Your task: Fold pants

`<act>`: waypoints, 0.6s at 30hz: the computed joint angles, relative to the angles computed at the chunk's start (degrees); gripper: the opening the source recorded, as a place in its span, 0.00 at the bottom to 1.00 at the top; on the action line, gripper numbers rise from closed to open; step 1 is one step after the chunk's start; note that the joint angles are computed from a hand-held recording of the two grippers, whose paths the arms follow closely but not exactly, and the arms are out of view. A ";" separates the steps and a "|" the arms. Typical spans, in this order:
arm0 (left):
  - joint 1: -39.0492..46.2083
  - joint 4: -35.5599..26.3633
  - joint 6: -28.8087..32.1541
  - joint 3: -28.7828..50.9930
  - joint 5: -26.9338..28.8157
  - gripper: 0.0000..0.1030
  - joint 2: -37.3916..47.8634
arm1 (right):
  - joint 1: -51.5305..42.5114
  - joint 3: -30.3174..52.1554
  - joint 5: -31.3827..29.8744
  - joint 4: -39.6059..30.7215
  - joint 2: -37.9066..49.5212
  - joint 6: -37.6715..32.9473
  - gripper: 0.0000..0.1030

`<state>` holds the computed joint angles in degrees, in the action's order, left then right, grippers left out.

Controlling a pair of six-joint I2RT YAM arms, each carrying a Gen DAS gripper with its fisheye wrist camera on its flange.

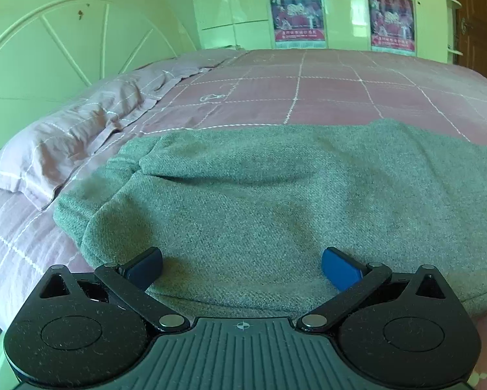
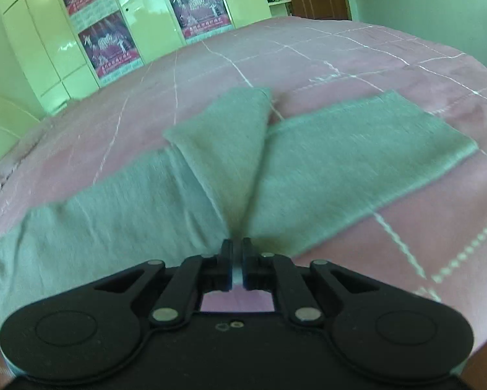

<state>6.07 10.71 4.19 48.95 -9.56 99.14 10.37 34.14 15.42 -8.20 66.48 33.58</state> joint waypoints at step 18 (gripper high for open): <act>1.74 0.98 -0.19 -0.88 3.31 1.00 -0.08 | -3.10 13.21 9.34 1.12 9.18 -9.97 0.00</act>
<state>7.80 11.70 4.00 48.07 -6.25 99.06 7.27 47.35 24.76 -7.08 75.66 23.61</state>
